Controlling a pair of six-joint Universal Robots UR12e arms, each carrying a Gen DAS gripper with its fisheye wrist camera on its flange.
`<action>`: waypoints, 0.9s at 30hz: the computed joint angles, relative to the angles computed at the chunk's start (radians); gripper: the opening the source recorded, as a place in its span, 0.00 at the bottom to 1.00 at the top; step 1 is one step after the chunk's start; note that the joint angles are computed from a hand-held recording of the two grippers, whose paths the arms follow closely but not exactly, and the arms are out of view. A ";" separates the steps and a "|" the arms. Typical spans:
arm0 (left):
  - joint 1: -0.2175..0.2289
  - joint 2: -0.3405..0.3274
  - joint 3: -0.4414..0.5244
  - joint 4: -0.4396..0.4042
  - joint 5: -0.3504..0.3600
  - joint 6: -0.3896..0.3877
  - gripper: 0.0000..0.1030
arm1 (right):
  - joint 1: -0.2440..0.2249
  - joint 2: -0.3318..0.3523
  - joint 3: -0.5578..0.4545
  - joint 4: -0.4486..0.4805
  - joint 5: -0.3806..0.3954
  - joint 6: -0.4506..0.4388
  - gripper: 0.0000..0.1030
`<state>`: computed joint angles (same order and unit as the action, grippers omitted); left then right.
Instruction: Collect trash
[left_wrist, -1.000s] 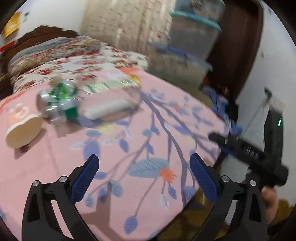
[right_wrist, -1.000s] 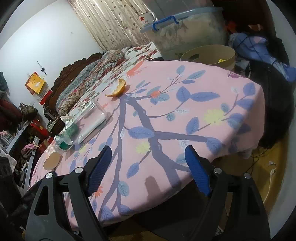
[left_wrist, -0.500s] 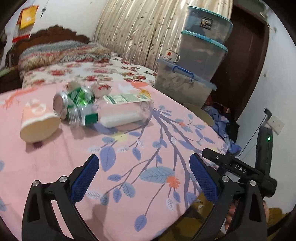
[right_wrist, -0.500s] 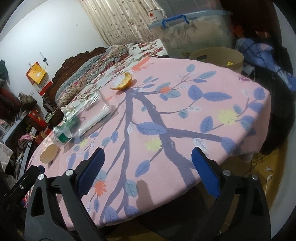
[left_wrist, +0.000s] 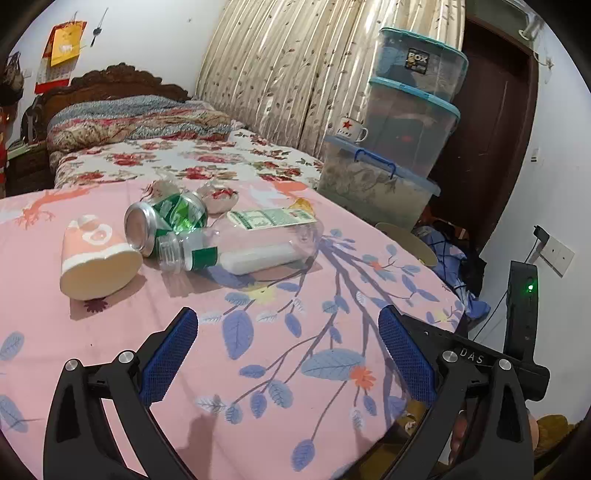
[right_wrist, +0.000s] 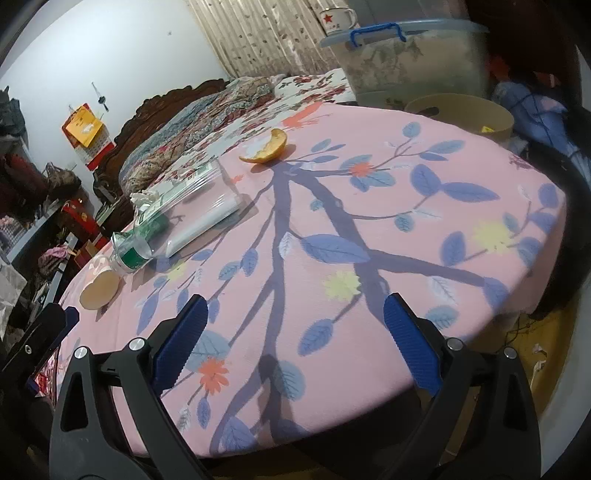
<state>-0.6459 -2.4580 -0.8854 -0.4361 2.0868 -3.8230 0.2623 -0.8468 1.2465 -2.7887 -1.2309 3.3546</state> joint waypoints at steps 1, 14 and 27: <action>0.002 0.000 0.001 -0.010 -0.001 -0.005 0.92 | 0.001 0.001 -0.002 0.000 0.002 -0.005 0.92; 0.042 0.092 -0.111 -0.094 0.044 -0.054 0.92 | 0.006 0.033 -0.067 0.021 0.055 -0.051 0.92; 0.159 0.221 -0.321 -0.085 -0.109 -0.386 0.71 | 0.014 0.338 -0.685 0.438 0.278 -0.030 0.73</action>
<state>-0.4873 -2.2369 -1.2067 -0.5207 1.9782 -4.2087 0.2766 -0.5092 0.5614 -2.3509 -0.9524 3.3250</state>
